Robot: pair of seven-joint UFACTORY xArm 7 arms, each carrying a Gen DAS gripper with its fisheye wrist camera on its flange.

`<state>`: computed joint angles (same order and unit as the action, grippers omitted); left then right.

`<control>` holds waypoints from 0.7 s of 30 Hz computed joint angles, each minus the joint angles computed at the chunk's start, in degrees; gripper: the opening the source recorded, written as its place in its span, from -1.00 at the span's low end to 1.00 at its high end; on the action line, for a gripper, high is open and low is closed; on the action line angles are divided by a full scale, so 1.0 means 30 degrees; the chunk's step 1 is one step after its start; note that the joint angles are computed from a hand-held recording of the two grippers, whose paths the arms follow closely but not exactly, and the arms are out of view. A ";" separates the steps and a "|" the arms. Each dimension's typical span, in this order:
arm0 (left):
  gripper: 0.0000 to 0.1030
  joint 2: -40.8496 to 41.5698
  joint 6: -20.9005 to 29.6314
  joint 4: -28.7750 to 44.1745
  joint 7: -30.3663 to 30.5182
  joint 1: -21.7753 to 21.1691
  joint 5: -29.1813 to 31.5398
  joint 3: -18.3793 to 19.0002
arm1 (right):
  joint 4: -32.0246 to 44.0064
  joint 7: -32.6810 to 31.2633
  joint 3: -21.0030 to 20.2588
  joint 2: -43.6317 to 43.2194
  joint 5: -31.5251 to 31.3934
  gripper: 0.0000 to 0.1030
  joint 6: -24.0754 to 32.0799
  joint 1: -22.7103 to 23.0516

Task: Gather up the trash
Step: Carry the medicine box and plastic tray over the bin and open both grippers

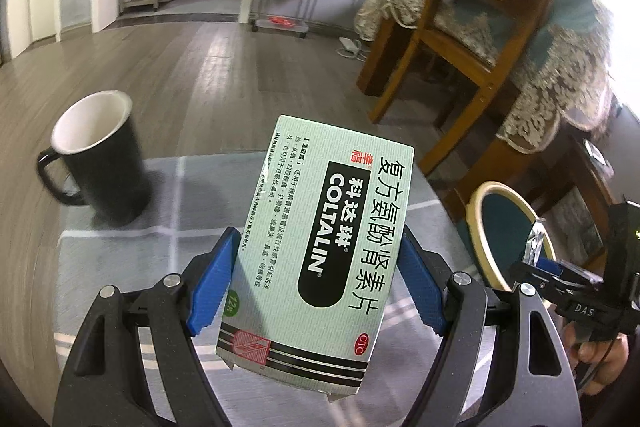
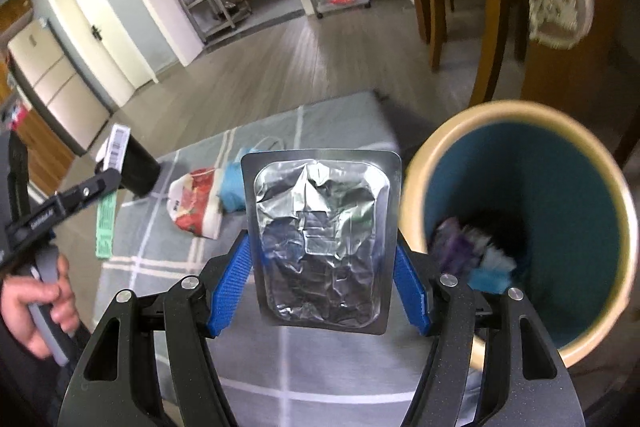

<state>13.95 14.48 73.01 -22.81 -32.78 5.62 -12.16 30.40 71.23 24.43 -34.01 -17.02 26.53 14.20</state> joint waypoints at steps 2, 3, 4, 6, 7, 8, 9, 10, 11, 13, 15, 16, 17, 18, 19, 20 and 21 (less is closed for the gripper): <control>0.48 0.0381 0.0297 0.0685 -0.0079 -0.0401 0.0375 -0.0018 | -0.0146 -0.0677 -0.0209 -0.0726 -0.0230 0.32 0.0729 0.0204; 0.48 0.0616 0.0493 0.1096 -0.0109 -0.0640 0.0569 -0.0032 | -0.0214 -0.0888 -0.0250 -0.1006 -0.0271 0.32 0.0928 0.0245; 0.48 0.0844 0.0680 0.1481 -0.0111 -0.0876 0.0745 -0.0049 | -0.0326 -0.1228 -0.0315 -0.1452 -0.0365 0.32 0.1286 0.0304; 0.48 0.1238 0.0987 0.2124 -0.0106 -0.1291 0.1019 -0.0057 | -0.0583 -0.1660 -0.0380 -0.2194 -0.0393 0.32 0.1738 0.0336; 0.48 0.1462 0.1189 0.2500 -0.0034 -0.1471 0.1081 -0.0107 | -0.0744 -0.1812 -0.0394 -0.2578 -0.0380 0.32 0.1916 0.0334; 0.48 0.1770 0.1435 0.3000 0.0083 -0.1702 0.1158 -0.0183 | -0.0940 -0.1964 -0.0397 -0.3051 -0.0386 0.32 0.2164 0.0316; 0.48 0.2032 0.1642 0.3424 0.0128 -0.1955 0.1265 -0.0185 | -0.1126 -0.2005 -0.0328 -0.3438 -0.0390 0.32 0.2338 0.0234; 0.48 0.2239 0.1830 0.3780 0.0155 -0.2166 0.1324 -0.0174 | -0.1318 -0.2002 -0.0278 -0.3870 -0.0357 0.32 0.2540 0.0168; 0.48 0.2572 0.2082 0.4303 0.0206 -0.2428 0.1384 -0.0202 | -0.1615 -0.1874 -0.0257 -0.4445 -0.0264 0.32 0.2729 0.0105; 0.48 0.3193 0.2510 0.5246 0.0383 -0.2870 0.1435 -0.0239 | -0.2375 -0.1359 -0.0208 -0.5884 0.0051 0.32 0.3176 0.0028; 0.48 0.3893 0.3007 0.6282 0.0635 -0.3321 0.1422 -0.0279 | -0.3043 -0.0888 -0.0266 -0.7105 0.0482 0.32 0.3616 0.0021; 0.48 0.4089 0.3120 0.6565 0.0730 -0.3496 0.1380 -0.0279 | -0.3337 -0.0693 -0.0267 -0.7712 0.0627 0.32 0.3950 -0.0019; 0.48 0.4597 0.3368 0.7282 0.1001 -0.3699 0.1299 -0.0397 | -0.3499 -0.0639 -0.0308 -0.8122 0.0730 0.32 0.4197 -0.0040; 0.48 0.5019 0.3579 0.7898 0.1248 -0.3941 0.1255 -0.0451 | -0.3691 -0.0563 -0.0364 -0.8587 0.0824 0.32 0.4461 -0.0087; 0.48 0.5246 0.3690 0.8242 0.1416 -0.4119 0.1183 -0.0437 | -0.3908 -0.0493 -0.0430 -0.9174 0.0879 0.32 0.4790 -0.0154; 0.48 0.5694 0.3872 0.8884 0.1721 -0.4317 0.1064 -0.0543 | -0.4008 -0.0453 -0.0415 -0.9486 0.0913 0.32 0.4988 -0.0244; 0.48 0.6178 0.4056 0.9562 0.2045 -0.4522 0.0889 -0.0675 | -0.4144 -0.0414 -0.0432 -0.9900 0.0951 0.32 0.5298 -0.0315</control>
